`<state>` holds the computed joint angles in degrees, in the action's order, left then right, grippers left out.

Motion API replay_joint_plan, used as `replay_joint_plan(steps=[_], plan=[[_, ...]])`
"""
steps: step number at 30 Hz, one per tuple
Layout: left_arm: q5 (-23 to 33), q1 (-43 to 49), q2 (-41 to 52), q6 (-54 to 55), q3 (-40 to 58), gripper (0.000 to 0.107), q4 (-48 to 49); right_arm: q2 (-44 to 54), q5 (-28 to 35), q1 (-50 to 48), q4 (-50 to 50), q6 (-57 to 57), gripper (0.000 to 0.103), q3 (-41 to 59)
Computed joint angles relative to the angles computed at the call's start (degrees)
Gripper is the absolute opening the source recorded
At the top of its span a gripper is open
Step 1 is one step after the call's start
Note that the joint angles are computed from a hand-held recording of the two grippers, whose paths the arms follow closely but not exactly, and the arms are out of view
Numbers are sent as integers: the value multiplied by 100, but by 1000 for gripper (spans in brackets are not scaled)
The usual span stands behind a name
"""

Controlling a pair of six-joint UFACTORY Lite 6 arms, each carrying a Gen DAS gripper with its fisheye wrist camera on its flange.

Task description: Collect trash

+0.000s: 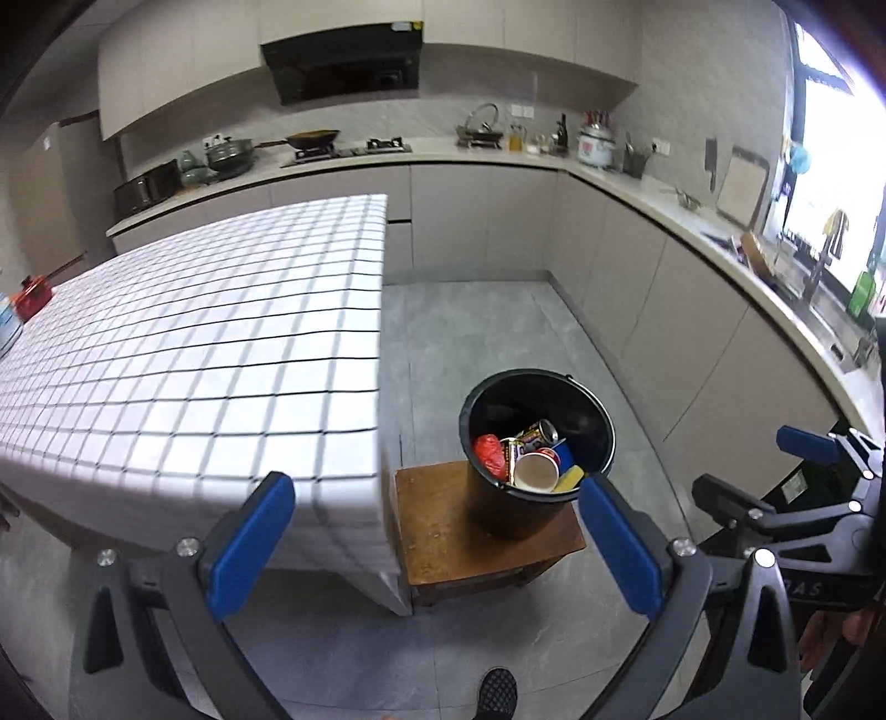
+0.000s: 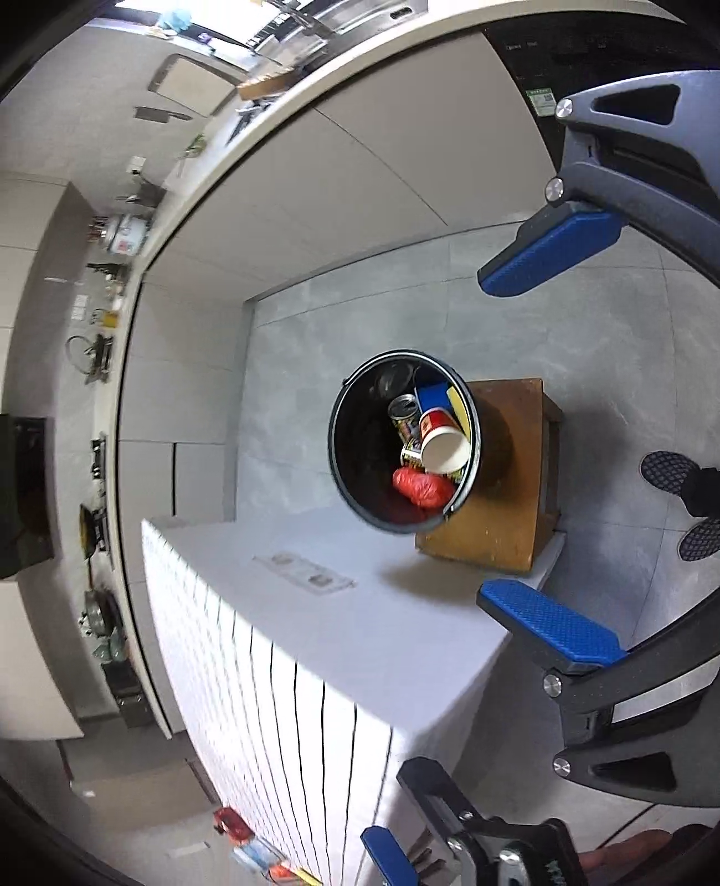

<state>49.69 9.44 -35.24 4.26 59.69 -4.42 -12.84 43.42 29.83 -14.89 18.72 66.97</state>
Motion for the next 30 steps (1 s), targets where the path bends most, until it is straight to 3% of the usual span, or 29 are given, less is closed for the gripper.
replay_joint_plan(steps=[7, 15, 30], plan=[[259, 993, -494, 1180, -146, 103, -823, -844, 616, 920, -630, 1062, 103, -129], [540, 1816, -675, 2244, 6, 103, -1838, -942, 967, 1539, -1221, 1838, 103, 119], [679, 2168, -735, 2678, 85, 103, -2259, -906, 1127, 1778, -1388, 2045, 103, 325]])
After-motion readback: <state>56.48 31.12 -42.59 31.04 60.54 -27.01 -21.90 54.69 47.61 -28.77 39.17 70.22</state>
